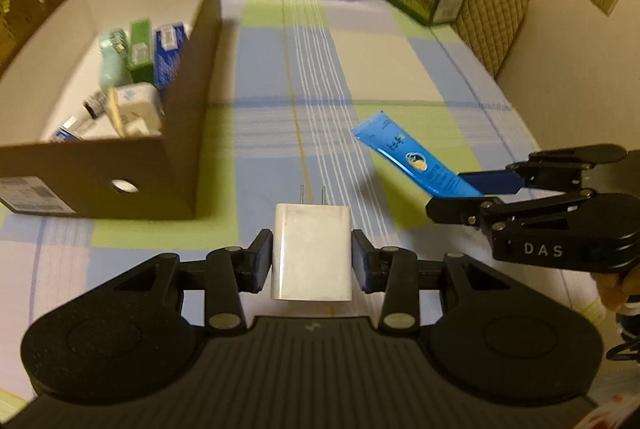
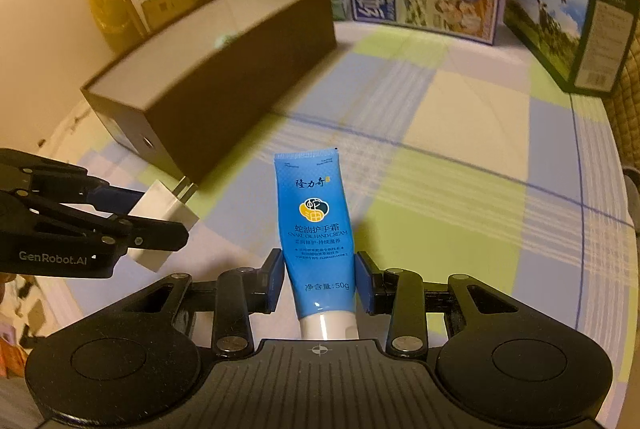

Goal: Organize rigid objects
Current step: 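Carry the charger and tube over the shoebox with both tools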

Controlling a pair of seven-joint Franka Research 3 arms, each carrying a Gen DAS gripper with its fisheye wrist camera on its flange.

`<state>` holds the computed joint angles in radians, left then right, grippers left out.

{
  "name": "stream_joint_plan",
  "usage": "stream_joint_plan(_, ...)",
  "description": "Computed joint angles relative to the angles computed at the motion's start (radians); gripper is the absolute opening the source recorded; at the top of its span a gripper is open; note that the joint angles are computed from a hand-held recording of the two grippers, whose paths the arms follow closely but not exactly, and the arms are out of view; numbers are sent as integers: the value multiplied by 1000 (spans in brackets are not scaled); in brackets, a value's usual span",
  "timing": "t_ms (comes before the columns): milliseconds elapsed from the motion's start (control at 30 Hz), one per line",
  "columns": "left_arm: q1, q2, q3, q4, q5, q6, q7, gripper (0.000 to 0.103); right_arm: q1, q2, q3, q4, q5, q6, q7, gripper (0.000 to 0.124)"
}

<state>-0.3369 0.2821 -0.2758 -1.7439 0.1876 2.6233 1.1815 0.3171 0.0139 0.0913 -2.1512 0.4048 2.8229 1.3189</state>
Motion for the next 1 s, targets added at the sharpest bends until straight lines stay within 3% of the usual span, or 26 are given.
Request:
stream_joint_plan(367,47,-98,40,-35,40,47,-32,36,24,81,40,206,229,-48,-115,34)
stream_joint_plan(500,73,-101,54,-19,55,45,-20,36,32,162,55,331,252,-80,-93,34)
stream_joint_plan(700,119,-65,74,46,60,29,16,36,72,317,52,543,147,-103,50,34)
stream_joint_plan(867,152,1,81,140,51,-1,81,36,141,475,-3,763,-34,-135,260,34)
stream_joint_plan(1000,179,80,79,246,16,-34,159,36,177,620,-45,980,-154,-206,404,34)
